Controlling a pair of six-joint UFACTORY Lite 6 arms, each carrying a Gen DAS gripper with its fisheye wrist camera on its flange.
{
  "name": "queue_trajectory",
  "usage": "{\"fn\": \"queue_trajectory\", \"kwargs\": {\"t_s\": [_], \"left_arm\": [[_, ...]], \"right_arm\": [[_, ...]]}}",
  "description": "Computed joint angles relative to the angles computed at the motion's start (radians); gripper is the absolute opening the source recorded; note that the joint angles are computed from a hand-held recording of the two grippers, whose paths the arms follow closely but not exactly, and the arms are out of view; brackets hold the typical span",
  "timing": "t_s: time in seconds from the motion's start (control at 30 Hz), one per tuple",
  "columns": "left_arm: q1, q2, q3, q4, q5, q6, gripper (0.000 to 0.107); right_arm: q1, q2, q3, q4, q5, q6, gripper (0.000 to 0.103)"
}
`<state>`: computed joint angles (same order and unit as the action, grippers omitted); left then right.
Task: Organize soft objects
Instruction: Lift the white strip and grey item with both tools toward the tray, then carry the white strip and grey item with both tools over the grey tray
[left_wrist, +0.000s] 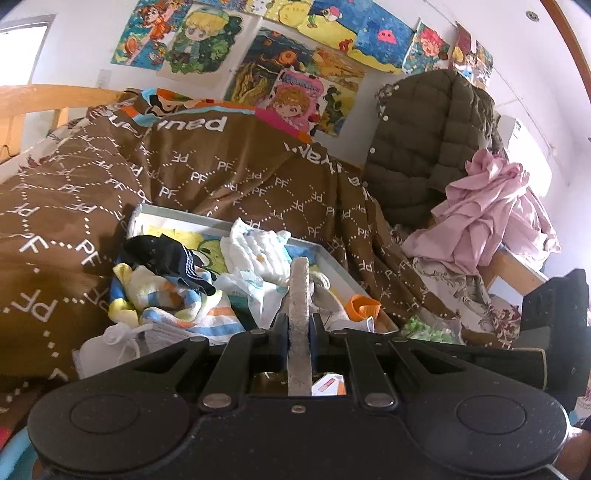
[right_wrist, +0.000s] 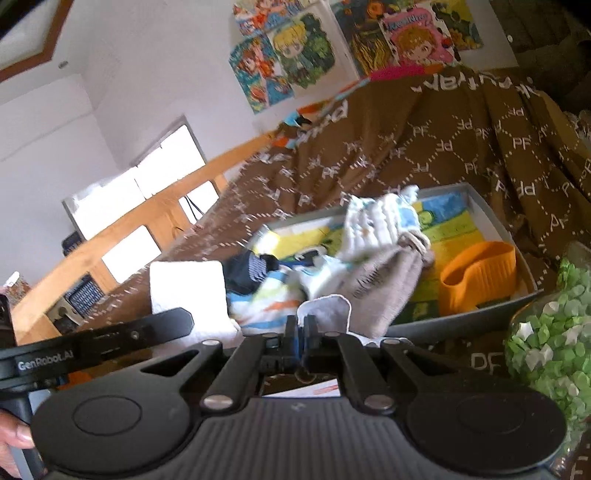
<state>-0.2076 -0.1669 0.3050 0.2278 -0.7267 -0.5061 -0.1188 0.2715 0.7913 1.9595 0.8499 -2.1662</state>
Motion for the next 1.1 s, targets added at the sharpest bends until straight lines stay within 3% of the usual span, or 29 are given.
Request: {"fn": "queue_trajectory", "kwargs": {"t_s": [0.2,0.33,0.47,0.6,0.77,0.9,1.1], "left_arm": [[-0.115,-0.261,-0.110,-0.207,0.140,0.085,0.012],[-0.253,-0.388,-0.121,-0.506,0.228,0.320,0.012],[-0.357,-0.419,-0.067,-0.784,0.259,0.559,0.012],[-0.393,-0.320,0.059,-0.896,0.260,0.681,0.012],[-0.354,-0.111,0.264,-0.795,0.289,0.585,0.012],[-0.293,0.087,0.447,-0.617,0.319,0.414,0.012],[-0.225,0.439,0.803,-0.457,0.385,0.323,0.012]], "right_arm": [[-0.081,-0.139,-0.096,-0.051,0.118,0.046,0.002],[-0.153,-0.226,-0.144,-0.081,0.207,0.054,0.002],[-0.203,-0.255,-0.156,-0.074,0.284,0.039,0.003],[-0.228,-0.217,-0.126,-0.053,0.316,0.016,0.003],[-0.216,-0.093,-0.036,0.049,0.295,-0.029,0.003],[-0.195,0.087,0.120,0.122,0.277,-0.006,0.003],[-0.160,0.333,0.395,0.187,0.211,0.025,0.003]]}}
